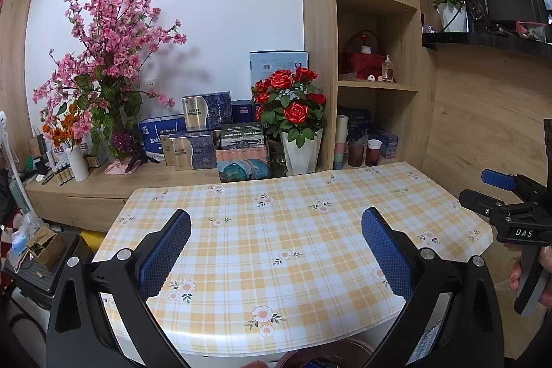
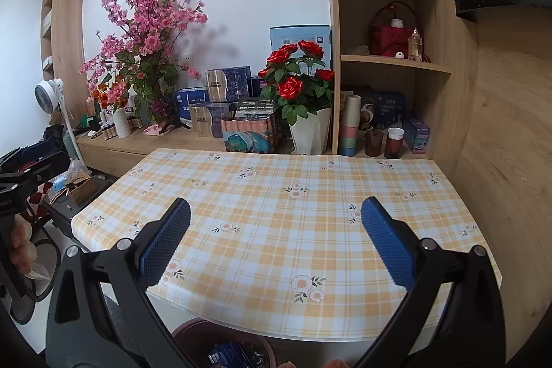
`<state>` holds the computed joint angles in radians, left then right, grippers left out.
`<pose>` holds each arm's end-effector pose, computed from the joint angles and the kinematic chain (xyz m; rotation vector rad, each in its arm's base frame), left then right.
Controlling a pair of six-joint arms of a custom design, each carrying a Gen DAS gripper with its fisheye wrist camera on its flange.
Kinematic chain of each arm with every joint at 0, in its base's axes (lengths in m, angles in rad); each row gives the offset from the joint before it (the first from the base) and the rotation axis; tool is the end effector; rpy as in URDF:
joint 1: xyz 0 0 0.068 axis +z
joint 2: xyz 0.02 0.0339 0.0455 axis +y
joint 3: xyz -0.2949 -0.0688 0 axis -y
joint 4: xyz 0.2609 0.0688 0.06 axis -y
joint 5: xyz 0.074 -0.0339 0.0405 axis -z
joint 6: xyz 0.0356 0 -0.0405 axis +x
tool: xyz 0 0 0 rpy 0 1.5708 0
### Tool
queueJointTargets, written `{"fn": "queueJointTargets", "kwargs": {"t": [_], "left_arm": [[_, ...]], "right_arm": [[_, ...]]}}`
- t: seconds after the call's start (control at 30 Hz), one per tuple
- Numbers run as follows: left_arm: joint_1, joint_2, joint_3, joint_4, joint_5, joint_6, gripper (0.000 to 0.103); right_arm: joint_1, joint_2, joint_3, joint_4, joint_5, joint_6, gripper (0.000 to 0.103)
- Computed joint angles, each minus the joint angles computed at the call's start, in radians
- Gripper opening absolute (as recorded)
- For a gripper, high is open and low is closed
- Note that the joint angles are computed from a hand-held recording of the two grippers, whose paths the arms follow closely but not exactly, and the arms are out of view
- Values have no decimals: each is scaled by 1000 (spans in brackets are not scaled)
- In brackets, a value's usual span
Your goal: Collect trash
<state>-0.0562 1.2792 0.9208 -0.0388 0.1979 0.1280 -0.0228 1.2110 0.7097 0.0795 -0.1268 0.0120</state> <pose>0.3001 -0.0239 0.3185 0.3089 1.9383 -0.1476 0.2736 -0.0017 0.2720 -0.0471 1.9904 0.1193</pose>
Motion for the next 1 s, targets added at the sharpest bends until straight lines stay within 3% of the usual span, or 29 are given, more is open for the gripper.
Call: {"fn": "queueJointTargets", "kwargs": {"t": [1.0], "left_arm": [[16, 5, 9, -17, 0, -2, 97]], "right_arm": [[-1, 3, 5, -7, 5, -8, 98]]}}
